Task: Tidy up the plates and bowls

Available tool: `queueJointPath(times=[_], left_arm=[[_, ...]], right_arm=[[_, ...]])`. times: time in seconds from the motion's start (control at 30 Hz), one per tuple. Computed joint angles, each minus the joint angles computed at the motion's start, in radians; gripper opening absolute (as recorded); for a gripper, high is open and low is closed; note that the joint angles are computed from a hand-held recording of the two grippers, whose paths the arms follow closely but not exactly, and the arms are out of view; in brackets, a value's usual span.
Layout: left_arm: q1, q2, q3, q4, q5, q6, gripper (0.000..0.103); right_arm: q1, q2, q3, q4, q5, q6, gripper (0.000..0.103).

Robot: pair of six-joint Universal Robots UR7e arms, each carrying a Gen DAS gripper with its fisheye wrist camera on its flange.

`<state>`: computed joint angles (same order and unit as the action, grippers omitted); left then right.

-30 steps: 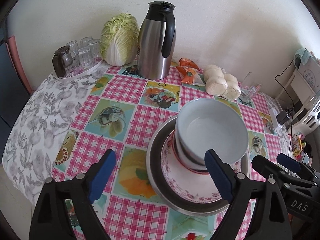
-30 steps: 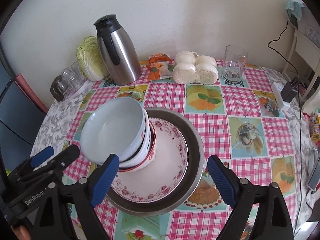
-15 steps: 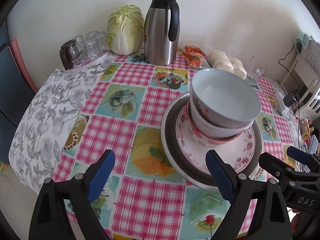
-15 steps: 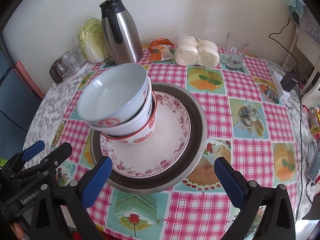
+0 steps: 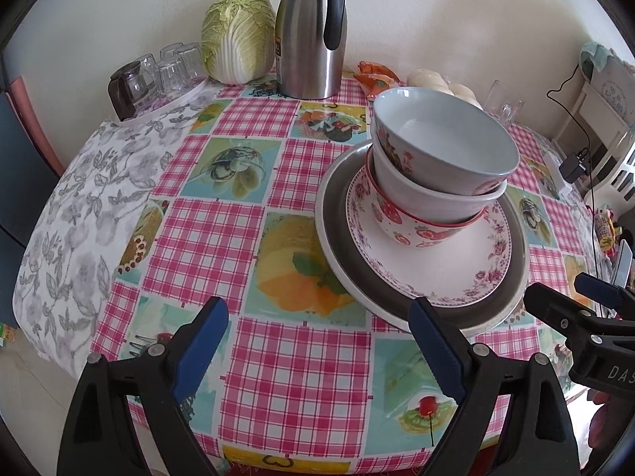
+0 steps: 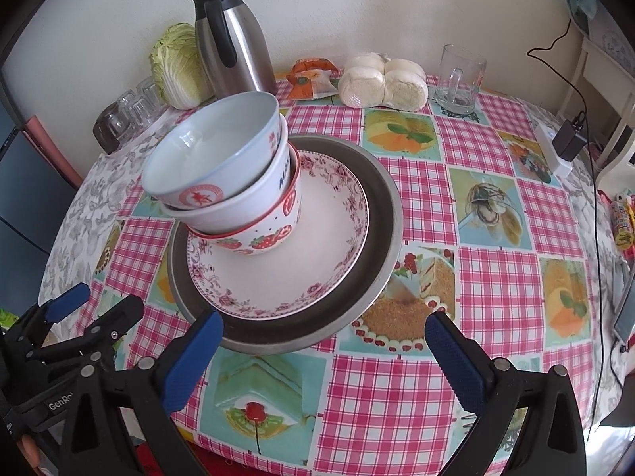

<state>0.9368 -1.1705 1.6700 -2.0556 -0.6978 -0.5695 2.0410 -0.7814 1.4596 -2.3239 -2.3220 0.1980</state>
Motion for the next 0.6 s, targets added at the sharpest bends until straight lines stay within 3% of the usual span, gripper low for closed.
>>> queueJointPath(times=[0.6], left_arm=[[-0.011,0.012,-0.015,0.099,0.07,-0.06,0.092]], right_arm=[[-0.007,-0.013,0.007,0.013,0.005,0.026,0.103]])
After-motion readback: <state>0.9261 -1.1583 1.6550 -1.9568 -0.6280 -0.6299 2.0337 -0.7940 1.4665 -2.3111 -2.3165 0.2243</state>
